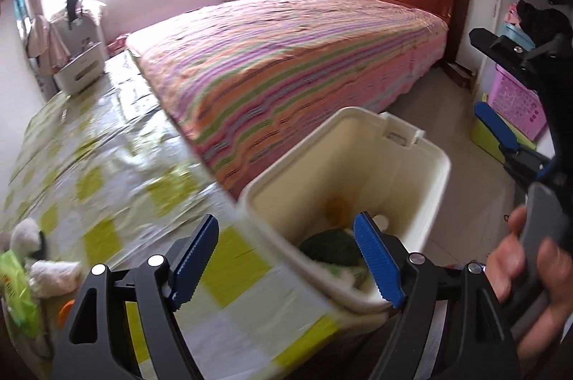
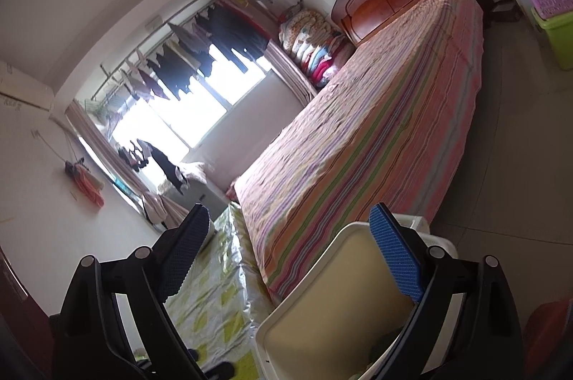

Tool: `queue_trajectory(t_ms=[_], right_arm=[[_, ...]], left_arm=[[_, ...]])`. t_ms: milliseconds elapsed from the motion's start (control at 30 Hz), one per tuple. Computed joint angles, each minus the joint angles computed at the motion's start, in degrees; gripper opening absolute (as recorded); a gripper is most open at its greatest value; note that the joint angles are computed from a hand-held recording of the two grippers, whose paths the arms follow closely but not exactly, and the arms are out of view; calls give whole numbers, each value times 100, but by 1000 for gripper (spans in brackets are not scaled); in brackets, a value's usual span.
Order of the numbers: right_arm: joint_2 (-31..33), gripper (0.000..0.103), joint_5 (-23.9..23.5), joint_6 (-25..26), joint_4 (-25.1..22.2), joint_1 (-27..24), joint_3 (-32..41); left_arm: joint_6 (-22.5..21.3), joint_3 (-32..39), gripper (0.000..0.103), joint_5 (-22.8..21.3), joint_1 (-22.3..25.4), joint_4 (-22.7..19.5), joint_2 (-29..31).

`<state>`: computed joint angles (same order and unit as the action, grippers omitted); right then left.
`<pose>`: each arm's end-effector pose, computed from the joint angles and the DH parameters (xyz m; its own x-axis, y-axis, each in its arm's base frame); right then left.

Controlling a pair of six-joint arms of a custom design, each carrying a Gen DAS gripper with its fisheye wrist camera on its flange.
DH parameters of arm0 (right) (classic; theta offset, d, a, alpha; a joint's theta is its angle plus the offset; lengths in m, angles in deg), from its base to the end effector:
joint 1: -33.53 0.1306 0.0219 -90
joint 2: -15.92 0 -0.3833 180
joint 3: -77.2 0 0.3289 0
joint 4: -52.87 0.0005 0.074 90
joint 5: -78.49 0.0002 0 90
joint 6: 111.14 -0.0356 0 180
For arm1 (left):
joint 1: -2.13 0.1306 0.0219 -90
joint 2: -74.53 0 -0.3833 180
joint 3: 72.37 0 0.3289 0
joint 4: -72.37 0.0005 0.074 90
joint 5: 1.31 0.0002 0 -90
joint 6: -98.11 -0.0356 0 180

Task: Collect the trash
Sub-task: 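Return both grippers over the table toward the remaining items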

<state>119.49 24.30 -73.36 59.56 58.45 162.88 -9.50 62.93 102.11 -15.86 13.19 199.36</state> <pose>0.4857 0.2022 0.3820 0.0334 0.7223 -0.6908 0.2488 0.6634 0.7057 0.6020 -0.2047 0.4232 -0.5462 0.4868 -0.6817 0.6414 0.7665 0.0334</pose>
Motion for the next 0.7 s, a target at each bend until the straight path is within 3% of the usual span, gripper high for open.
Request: queue_trajectory(t_ms=[267, 400, 567, 700], right_arm=[[402, 90, -108, 512, -618, 181, 763], [718, 90, -336, 861, -938, 307, 1297], [1093, 90, -631, 1255, -1248, 469, 1905], [1448, 92, -1042, 1554, -1616, 582, 2498]], left_arm=[[156, -738, 76, 15, 606, 653, -415], [342, -802, 76, 120, 892, 797, -502], [657, -1267, 76, -11, 1299, 1528, -811], [799, -1348, 76, -119, 1635, 1703, -853]])
